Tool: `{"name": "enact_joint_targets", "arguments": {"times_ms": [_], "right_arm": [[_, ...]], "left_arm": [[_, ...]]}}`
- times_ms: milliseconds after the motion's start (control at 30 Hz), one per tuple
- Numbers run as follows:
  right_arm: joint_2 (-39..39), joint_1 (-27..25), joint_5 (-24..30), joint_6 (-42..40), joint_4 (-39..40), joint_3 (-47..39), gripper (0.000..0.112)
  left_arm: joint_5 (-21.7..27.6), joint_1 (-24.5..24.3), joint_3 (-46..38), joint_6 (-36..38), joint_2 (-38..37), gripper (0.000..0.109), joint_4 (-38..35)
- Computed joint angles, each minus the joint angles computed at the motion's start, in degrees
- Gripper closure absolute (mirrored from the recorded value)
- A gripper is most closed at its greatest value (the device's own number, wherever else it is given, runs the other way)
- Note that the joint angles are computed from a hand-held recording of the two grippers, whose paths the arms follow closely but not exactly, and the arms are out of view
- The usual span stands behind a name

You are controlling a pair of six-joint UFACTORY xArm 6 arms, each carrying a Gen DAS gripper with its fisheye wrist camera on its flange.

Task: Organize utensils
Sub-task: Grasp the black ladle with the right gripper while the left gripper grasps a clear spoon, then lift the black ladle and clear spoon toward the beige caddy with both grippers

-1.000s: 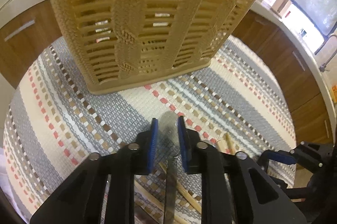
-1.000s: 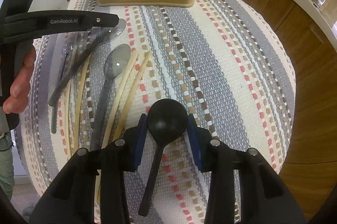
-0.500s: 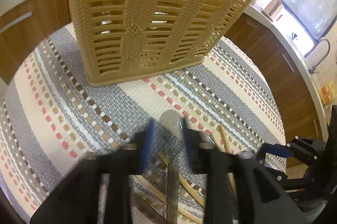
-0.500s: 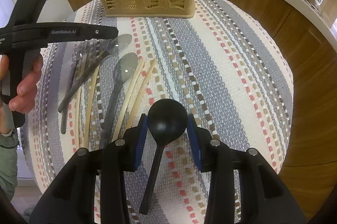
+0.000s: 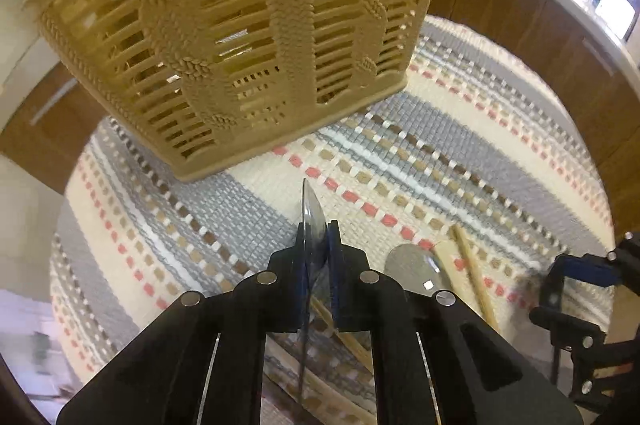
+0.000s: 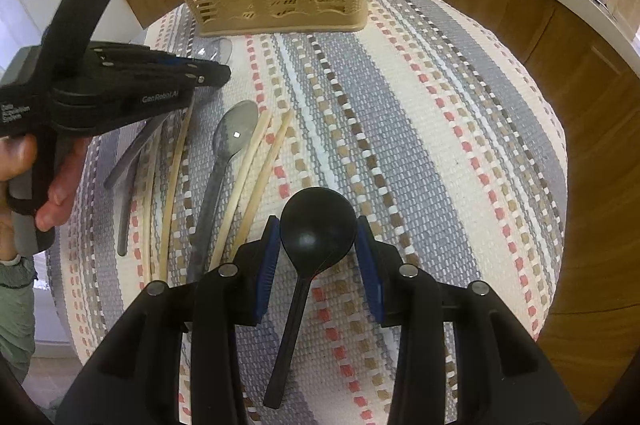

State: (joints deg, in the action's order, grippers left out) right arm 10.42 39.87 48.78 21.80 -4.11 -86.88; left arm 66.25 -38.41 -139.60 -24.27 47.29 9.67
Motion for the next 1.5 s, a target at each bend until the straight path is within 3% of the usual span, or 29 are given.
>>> {"name": "enact_joint_targets", "arguments": {"times_ms": [167, 333, 533, 700, 800, 933, 1067, 1167, 1333, 1500], "right_arm": [[-1.4, -0.1, -0.9, -0.2, 0.1, 1.1, 0.078], [-1.2, -0.4, -1.3, -0.4, 0.9, 0.8, 0.078], [-2.7, 0.0, -4.5, -0.1, 0.8, 2.2, 0.078], [-5.3, 1.4, -10.0, 4.3, -7.7, 3.6, 0.078], [-6.0, 1.6, -13.2, 6.6, -11.5, 3.3, 0.078], [-5.0, 1.0, -16.1, 9.2, -14.4, 0.7, 0.078], [-3.1, -0.2, -19.0, 11.6, -16.5, -2.7, 0.078], [-0.1, -1.3, -20.4, 12.3, -16.6, -7.4, 0.078], [6.7, -2.3, -21.5, 14.5, -20.2, -18.5, 0.078], [16.7, -2.0, -19.7, 17.3, -28.0, -35.5, 0.078]], "left_arm": [[-15.5, 3.3, 20.4, 3.3, -11.2, 0.102, -10.4], [-24.7, 4.5, 33.3, 6.4, -19.3, 0.102, -14.5], [-33.9, 4.9, 46.3, 8.9, -29.6, 0.102, -16.5], [-46.0, 4.7, 56.9, 13.6, -38.4, 0.102, -19.6], [-53.6, 4.5, 61.5, 11.2, -42.7, 0.102, -13.8], [-58.1, 5.5, 61.8, 2.1, -44.0, 0.102, -2.5], [-59.8, 7.2, 58.6, -12.6, -43.1, 0.102, 13.7], [-61.2, 8.7, 54.3, -18.0, -40.7, 0.102, 19.1], [-63.2, 10.3, 45.4, -18.9, -34.9, 0.102, 20.3], [-64.1, 11.2, 32.9, -18.4, -26.7, 0.102, 20.1]]}}
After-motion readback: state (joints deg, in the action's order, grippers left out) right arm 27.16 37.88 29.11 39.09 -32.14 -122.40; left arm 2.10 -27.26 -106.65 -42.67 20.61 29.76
